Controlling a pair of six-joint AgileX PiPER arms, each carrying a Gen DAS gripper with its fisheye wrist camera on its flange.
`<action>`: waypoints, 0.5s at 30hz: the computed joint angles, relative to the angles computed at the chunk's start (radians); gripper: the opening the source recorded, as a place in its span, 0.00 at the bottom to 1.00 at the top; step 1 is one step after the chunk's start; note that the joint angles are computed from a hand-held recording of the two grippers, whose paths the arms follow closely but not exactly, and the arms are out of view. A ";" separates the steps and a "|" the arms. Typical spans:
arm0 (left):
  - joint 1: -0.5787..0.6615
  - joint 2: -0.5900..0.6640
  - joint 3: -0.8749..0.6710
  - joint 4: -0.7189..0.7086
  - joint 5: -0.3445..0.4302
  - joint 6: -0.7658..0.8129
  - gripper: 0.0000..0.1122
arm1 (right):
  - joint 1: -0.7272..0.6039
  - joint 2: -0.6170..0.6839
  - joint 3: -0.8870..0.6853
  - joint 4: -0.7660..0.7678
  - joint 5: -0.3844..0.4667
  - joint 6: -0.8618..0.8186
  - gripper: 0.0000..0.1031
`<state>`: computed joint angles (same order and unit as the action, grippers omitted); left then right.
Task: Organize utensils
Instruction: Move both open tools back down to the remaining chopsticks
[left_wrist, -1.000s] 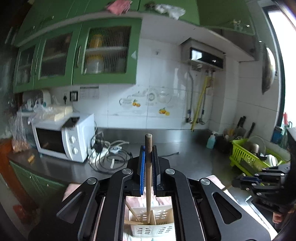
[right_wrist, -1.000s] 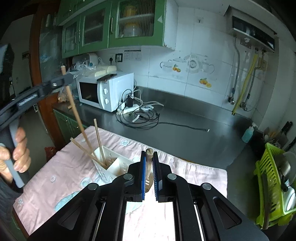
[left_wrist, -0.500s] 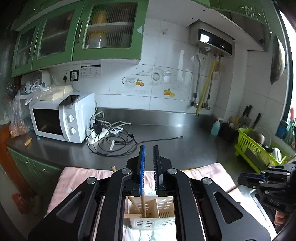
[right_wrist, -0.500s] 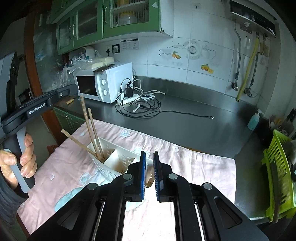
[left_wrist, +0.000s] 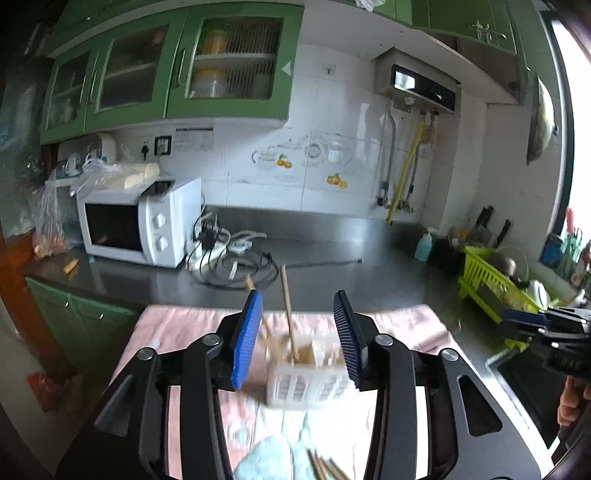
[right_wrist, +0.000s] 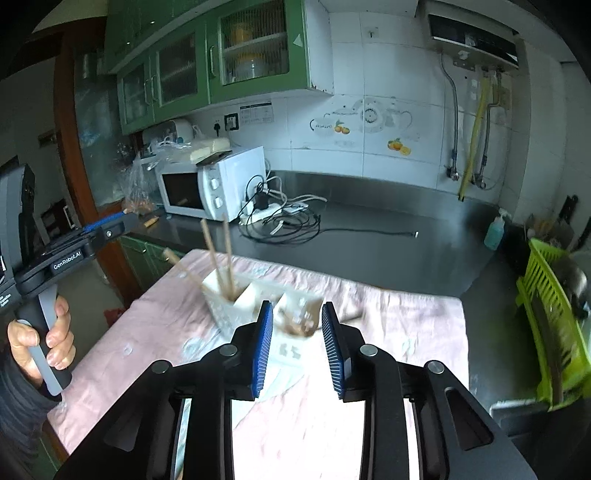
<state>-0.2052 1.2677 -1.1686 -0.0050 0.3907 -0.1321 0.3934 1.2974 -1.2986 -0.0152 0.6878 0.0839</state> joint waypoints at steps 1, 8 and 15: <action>-0.004 -0.032 0.041 0.023 0.002 -0.022 0.37 | 0.020 -0.024 0.036 -0.033 -0.010 0.032 0.26; 0.011 -0.246 0.329 -0.017 0.008 0.004 0.41 | 0.220 -0.222 0.367 -0.289 -0.077 0.348 0.26; -0.068 -0.394 0.609 0.119 0.005 -0.169 0.43 | 0.442 -0.329 0.635 -0.562 -0.110 0.787 0.26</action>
